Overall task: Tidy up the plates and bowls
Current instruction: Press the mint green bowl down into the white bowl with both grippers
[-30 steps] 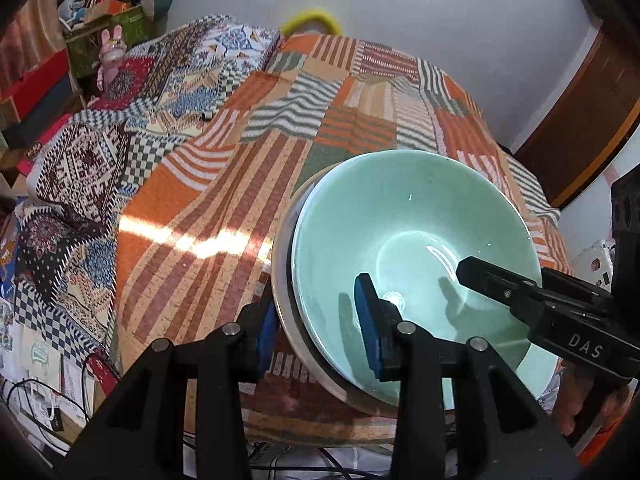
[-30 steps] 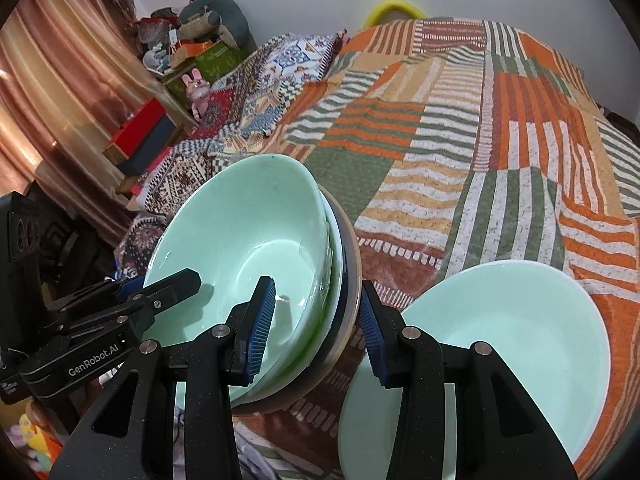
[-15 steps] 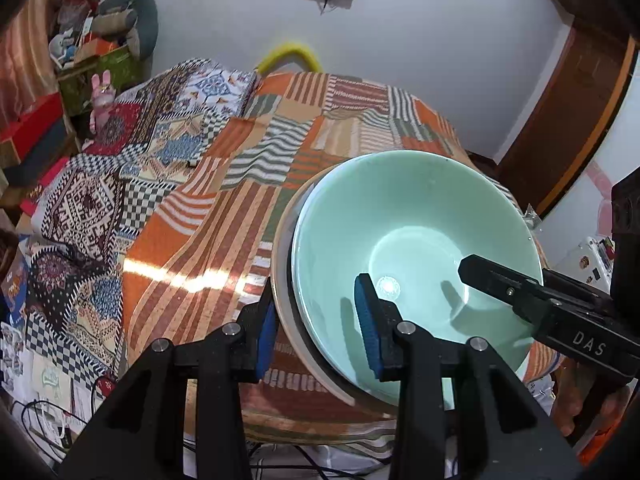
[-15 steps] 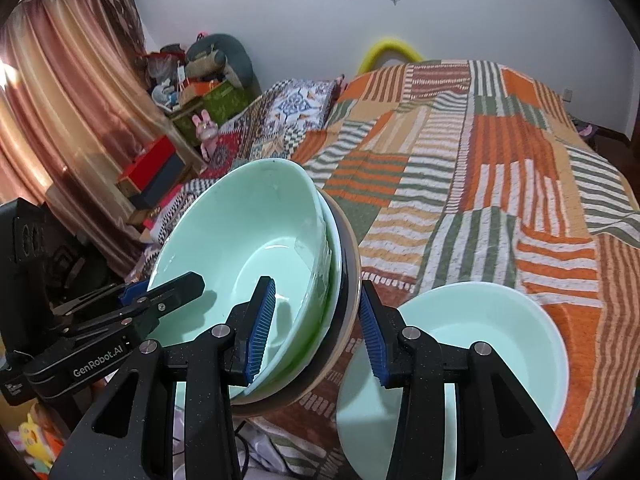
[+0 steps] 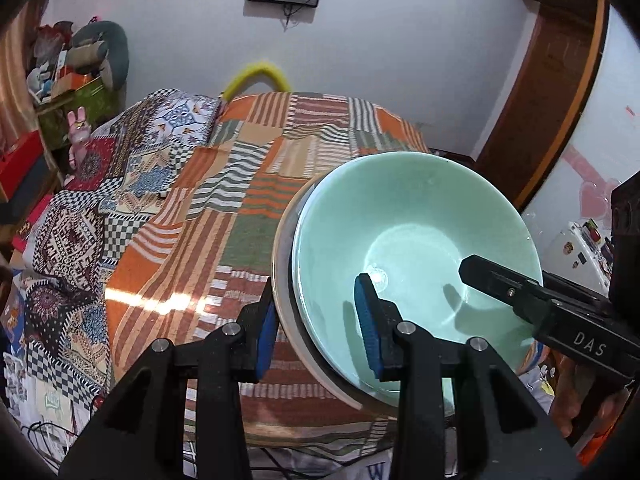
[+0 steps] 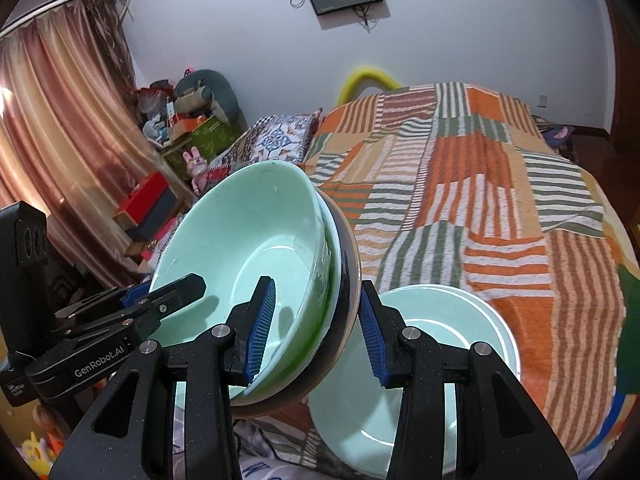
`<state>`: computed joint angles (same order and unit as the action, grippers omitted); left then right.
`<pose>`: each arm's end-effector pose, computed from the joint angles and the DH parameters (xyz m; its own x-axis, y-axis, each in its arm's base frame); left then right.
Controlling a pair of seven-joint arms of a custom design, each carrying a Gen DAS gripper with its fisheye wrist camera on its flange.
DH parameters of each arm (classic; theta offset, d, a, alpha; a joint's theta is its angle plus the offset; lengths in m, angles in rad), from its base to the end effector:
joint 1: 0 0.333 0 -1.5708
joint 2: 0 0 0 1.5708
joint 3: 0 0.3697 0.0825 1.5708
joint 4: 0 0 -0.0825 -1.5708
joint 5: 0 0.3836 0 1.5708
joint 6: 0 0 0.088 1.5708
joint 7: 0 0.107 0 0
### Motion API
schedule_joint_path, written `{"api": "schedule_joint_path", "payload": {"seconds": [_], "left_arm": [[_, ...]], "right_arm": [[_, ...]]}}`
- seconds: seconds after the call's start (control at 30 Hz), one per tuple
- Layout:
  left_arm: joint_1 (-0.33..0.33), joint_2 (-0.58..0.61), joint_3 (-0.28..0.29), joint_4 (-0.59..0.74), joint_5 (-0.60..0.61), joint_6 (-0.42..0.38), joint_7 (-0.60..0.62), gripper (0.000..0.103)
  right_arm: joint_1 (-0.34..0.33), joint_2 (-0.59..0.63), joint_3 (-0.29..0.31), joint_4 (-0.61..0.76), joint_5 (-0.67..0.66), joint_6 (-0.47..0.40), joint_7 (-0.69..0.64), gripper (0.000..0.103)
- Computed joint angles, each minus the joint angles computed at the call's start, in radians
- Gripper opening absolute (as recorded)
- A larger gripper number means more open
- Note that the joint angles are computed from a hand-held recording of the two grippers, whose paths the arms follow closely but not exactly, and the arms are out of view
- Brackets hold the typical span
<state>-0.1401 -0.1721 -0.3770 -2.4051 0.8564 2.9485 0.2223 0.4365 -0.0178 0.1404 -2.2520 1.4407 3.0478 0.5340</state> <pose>0.4029 -0.2950 0.4903 -0.0537 -0.9807 0.1878 -0.7191 -0.0926 -0.6887 0.4823 0.2225 0.4702 0.3500 -0.8659 -0.3574 -0.7182 -0.0032 -0.6958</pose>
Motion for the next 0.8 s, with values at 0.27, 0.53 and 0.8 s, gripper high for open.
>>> {"api": "schedule_joint_path", "payload": {"seconds": [0.27,0.53,0.8], "left_arm": [[-0.044,0.04,0.0,0.04,-0.01,-0.004,0.031,0.037],[-0.111,0.089,0.019,0.085,-0.024,-0.024,0.069,0.037],[-0.175,0.143,0.047,0.129,-0.056,-0.04,0.115,0.037]], "right_arm": [[-0.003,-0.048,-0.011,-0.039,0.09,0.045,-0.067,0.038],[-0.02,-0.085,-0.012,-0.077,0.165,0.071,-0.118,0.038],[-0.04,-0.104,-0.012,-0.114,0.166,0.078,-0.092,0.038]]}}
